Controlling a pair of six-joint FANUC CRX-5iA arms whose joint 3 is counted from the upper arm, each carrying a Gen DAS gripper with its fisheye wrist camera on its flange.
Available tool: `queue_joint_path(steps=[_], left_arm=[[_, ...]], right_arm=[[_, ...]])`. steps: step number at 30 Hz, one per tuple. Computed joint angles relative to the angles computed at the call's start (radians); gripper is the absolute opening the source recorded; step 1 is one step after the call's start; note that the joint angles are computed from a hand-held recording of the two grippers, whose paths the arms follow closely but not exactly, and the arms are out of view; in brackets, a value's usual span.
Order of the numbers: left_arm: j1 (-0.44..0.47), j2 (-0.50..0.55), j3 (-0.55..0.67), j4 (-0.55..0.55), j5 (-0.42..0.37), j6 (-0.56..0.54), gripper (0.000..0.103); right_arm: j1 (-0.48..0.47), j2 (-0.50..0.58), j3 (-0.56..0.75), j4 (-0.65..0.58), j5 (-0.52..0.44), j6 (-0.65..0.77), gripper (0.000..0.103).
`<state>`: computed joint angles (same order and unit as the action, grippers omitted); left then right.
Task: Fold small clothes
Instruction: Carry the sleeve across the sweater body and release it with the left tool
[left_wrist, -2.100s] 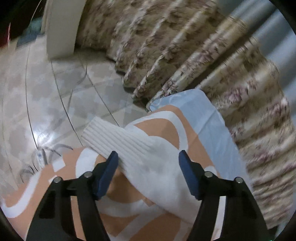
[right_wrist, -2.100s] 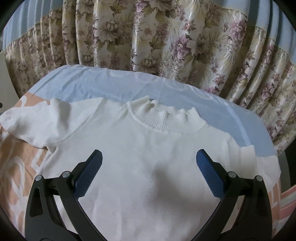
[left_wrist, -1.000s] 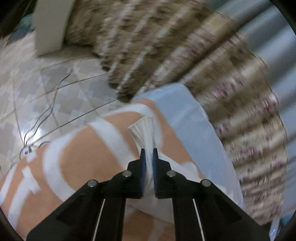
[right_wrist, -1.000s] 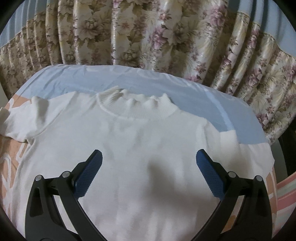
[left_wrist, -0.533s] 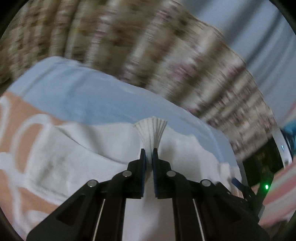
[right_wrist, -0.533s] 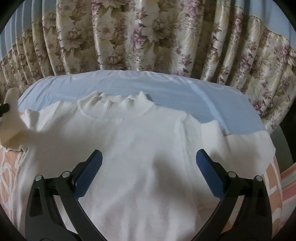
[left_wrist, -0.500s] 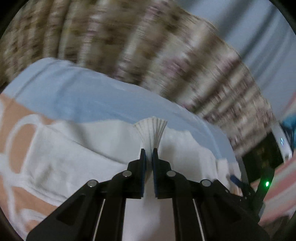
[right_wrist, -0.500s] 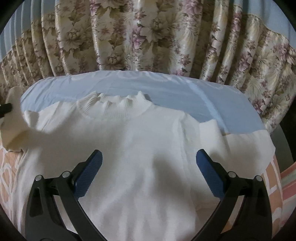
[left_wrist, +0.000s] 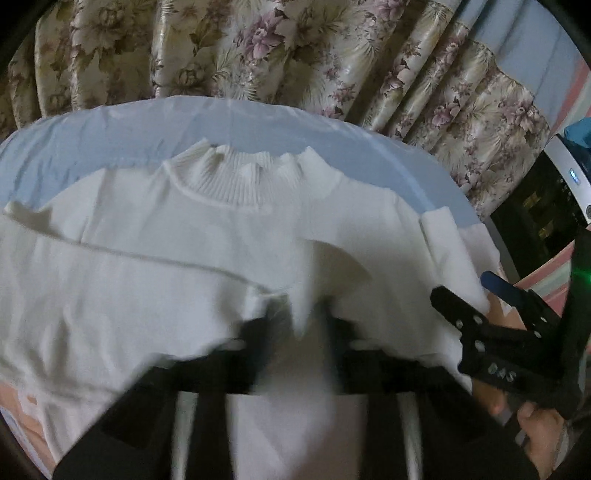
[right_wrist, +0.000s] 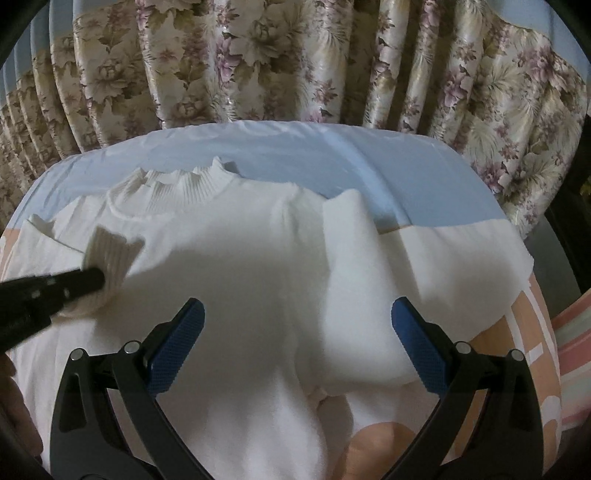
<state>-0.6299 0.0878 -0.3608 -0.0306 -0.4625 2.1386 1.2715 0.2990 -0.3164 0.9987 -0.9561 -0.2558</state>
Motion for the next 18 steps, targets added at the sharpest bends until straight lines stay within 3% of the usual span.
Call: queue_joint_path(steps=[1,2,6,9,13,18], left_arm=[[-0.014,-0.031,-0.001,-0.075,-0.024,0.063,0.076],[-0.041,-0.046,0.026,-0.185,-0.072,0.157,0.078],[-0.096,-0.116,0.04,-0.378,-0.201,0.303,0.079],[-0.117,-0.125,0.06,-0.516,-0.35,0.406,0.079],[-0.042,-0.16,0.004,-0.501,-0.366,0.404,0.079],[0.018,-0.198,-0.05,-0.478,-0.361,0.386,0.079]], right_arm=[[0.001,-0.002,0.0,-0.001,0.004,0.005,0.1],[0.001,-0.004,-0.001,-0.001,0.01,0.011,0.1],[0.006,0.003,0.018,0.006,0.023,0.032,0.1],[-0.001,0.013,0.041,-0.001,0.097,0.056,0.1],[-0.007,0.049,0.098,-0.093,0.212,0.151,0.099],[-0.004,0.106,0.175,-0.205,0.243,0.255,0.075]])
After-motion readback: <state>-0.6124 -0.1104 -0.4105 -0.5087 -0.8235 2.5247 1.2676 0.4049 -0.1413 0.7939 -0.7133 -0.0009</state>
